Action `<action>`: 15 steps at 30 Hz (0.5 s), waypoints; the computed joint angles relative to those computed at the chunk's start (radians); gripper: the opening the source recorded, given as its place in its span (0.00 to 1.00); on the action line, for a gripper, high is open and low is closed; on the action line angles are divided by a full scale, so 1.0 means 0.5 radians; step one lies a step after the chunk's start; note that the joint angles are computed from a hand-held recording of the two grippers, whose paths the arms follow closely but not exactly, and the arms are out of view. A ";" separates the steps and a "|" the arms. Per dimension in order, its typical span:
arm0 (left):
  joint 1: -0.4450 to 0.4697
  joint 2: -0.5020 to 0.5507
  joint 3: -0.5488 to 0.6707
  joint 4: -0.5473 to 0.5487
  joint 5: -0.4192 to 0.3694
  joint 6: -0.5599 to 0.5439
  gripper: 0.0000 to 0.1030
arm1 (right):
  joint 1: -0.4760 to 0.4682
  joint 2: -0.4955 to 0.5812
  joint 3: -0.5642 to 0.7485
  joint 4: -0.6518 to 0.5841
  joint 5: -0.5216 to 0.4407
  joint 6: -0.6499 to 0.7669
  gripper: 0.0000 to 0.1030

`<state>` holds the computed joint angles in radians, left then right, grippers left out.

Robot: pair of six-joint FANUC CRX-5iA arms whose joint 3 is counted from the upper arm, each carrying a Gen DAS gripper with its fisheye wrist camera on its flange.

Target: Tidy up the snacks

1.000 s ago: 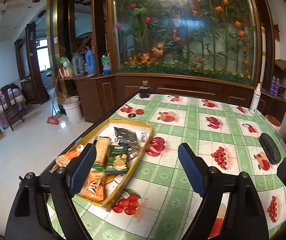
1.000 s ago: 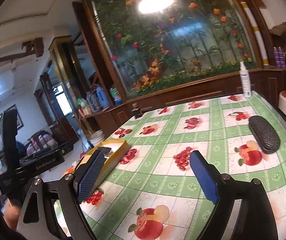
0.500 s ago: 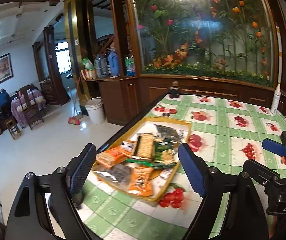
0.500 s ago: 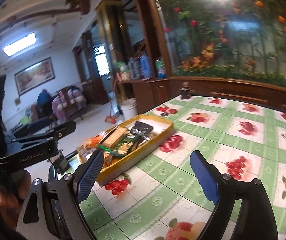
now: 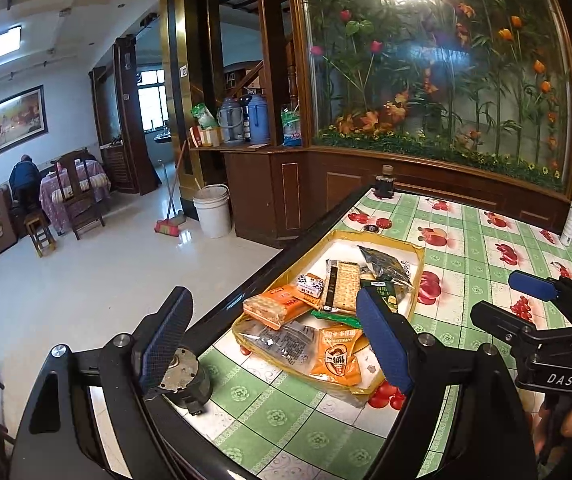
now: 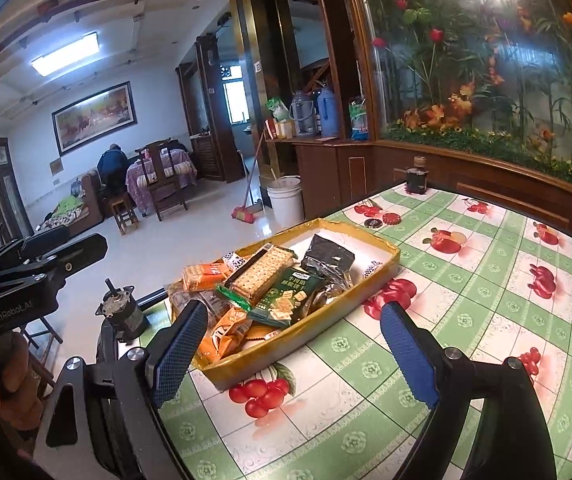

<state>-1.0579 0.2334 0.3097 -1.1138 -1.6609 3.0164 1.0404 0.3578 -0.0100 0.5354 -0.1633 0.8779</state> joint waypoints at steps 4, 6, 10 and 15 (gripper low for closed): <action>0.002 -0.028 -0.034 0.014 0.007 0.022 0.82 | 0.029 0.044 0.108 -0.156 -0.075 0.200 0.87; 0.002 -0.035 -0.041 0.014 0.001 0.026 0.82 | 0.042 0.065 0.162 -0.246 -0.111 0.304 0.87; 0.003 -0.061 -0.068 0.018 -0.007 0.042 0.82 | 0.062 0.106 0.255 -0.372 -0.178 0.467 0.87; 0.007 -0.080 -0.091 0.028 0.002 0.052 0.82 | 0.072 0.164 0.378 -0.533 -0.266 0.667 0.87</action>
